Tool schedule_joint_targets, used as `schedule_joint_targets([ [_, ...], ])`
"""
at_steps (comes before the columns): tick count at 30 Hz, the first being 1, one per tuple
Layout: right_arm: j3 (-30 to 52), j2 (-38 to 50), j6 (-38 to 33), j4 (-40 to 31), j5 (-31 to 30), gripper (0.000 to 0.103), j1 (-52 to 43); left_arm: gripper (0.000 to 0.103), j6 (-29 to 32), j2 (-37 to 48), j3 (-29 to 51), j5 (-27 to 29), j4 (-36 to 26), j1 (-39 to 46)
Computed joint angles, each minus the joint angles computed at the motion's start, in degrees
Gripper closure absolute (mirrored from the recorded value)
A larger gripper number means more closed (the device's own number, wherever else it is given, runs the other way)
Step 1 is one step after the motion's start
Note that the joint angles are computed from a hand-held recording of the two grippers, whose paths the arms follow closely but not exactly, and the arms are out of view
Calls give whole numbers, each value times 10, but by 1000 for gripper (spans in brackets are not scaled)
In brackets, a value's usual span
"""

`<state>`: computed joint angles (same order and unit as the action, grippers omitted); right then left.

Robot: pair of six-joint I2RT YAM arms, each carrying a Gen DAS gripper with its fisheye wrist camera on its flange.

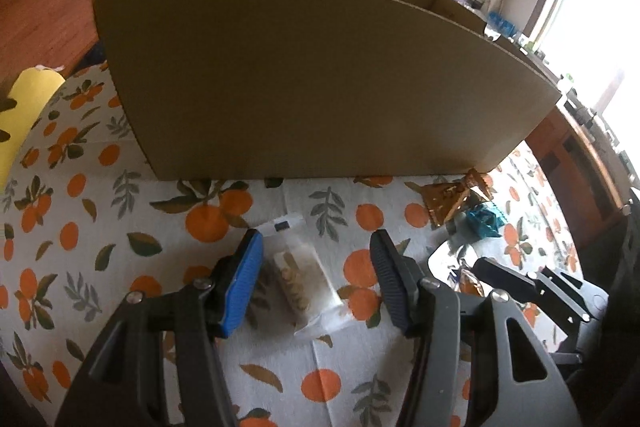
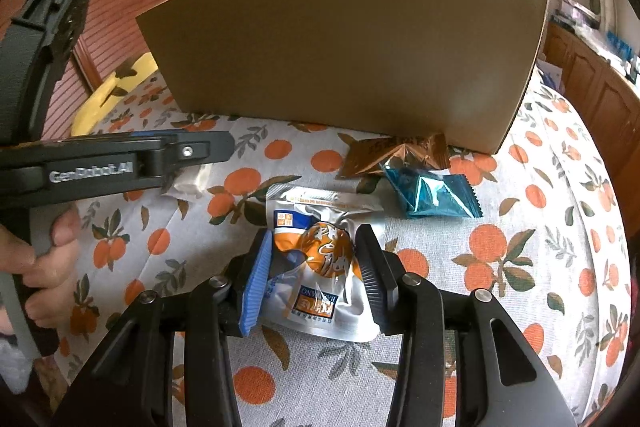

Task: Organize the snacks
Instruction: 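Grasp the white-orange pouch with the right tool while the left tool grasps the clear biscuit pack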

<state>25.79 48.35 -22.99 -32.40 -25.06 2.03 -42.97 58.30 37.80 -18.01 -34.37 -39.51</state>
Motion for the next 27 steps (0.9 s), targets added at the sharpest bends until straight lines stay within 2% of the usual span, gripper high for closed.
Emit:
schedule_joint_targets([
  [12, -1, -5, -4, -2, 6, 60, 0, 50, -19, 41, 11, -50, -23, -49],
  [16, -8, -13, 13, 10, 36, 60, 29, 61, -28, 16, 3, -57, -45, -63],
  [20, -11, -14, 21, 18, 50, 60, 43, 80, -26, 1, -4, -62, -54, -73],
  [27, -14, -17, 24, 23, 63, 60, 53, 83, -30, -45, -23, -47, -69, -81],
])
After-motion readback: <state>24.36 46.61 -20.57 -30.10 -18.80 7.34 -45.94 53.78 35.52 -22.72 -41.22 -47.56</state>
